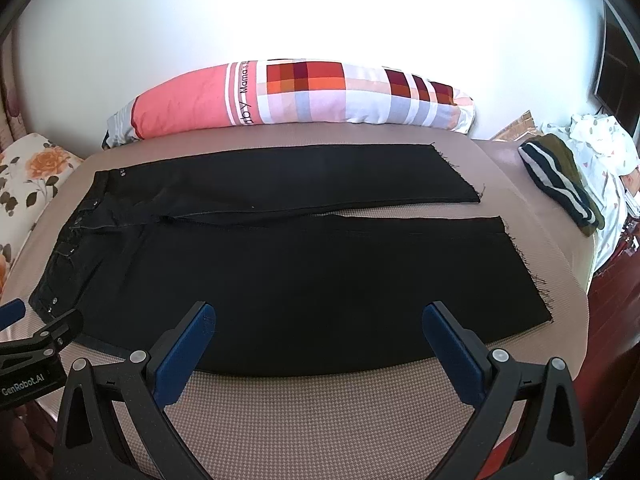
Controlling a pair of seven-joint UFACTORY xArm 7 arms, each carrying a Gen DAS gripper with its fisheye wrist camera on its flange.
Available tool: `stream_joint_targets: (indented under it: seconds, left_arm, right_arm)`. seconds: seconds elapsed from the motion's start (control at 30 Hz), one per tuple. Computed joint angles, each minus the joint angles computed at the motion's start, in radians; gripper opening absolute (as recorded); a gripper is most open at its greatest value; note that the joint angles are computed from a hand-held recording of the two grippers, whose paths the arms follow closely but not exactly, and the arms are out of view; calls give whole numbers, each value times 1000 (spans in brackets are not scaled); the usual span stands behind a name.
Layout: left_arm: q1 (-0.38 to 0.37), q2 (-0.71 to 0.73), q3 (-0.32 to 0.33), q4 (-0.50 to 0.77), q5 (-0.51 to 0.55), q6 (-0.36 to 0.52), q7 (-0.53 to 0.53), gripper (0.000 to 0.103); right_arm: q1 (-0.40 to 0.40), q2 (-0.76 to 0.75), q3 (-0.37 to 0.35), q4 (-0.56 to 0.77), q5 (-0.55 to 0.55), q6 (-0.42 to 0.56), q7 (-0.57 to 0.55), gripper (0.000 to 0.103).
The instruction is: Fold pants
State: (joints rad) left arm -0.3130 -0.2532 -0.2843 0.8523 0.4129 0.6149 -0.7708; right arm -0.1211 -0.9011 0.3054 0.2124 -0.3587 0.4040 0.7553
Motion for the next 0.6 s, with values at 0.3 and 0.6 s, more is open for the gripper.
stream_joint_targets:
  seconds: [0.3, 0.6]
  left_arm:
    - [-1, 6, -2, -2, 9, -8, -7, 102]
    - [-5, 4, -3, -2, 15, -7, -5, 102]
  right_arm:
    - [2, 5, 3, 0, -1, -1, 6, 103]
    - [1, 10, 5, 2, -3, -4, 11, 103]
